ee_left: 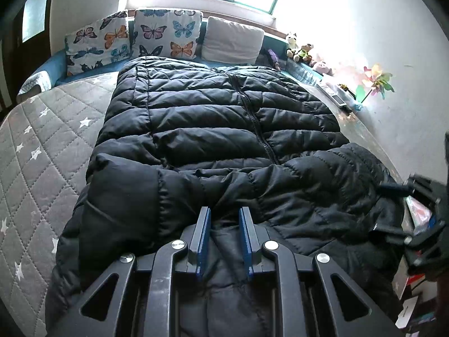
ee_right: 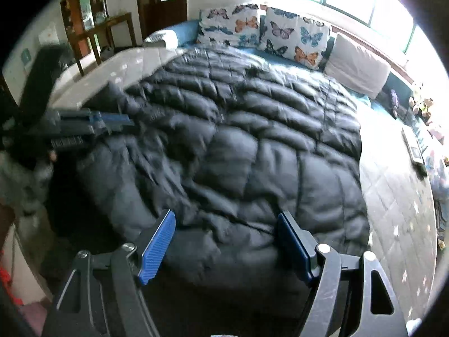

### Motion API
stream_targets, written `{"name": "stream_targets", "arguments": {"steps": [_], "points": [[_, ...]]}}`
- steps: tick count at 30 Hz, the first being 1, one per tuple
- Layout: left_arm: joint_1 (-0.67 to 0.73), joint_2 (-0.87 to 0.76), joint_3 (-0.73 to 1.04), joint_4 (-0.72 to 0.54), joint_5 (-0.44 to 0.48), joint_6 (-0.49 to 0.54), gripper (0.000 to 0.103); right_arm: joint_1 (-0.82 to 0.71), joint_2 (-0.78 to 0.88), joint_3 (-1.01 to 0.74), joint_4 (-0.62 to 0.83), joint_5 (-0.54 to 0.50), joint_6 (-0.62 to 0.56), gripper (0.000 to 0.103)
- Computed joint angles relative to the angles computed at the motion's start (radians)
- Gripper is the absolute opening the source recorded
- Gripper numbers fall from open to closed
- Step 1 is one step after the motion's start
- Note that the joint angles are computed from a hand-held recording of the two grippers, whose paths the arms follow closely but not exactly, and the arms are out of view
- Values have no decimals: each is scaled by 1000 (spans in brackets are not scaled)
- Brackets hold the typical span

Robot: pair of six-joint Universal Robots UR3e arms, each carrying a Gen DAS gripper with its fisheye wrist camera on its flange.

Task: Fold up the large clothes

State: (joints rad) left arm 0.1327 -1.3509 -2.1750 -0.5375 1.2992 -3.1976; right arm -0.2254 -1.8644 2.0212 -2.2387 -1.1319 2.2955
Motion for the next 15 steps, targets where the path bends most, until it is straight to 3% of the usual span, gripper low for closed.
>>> {"name": "stream_targets", "arguments": {"steps": [2, 5, 6, 15], "points": [[-10, -5, 5, 3, 14, -1, 23, -5, 21, 46, -47, 5, 1, 83], [-38, -16, 14, 8, 49, -9, 23, 27, 40, 144, -233, -19, 8, 84], [-39, -15, 15, 7, 53, -8, 23, 30, 40, 137, -226, -23, 17, 84], [-61, 240, 22, -159, 97, 34, 24, -151, -119, 14, 124, 126, -132, 84]]}}
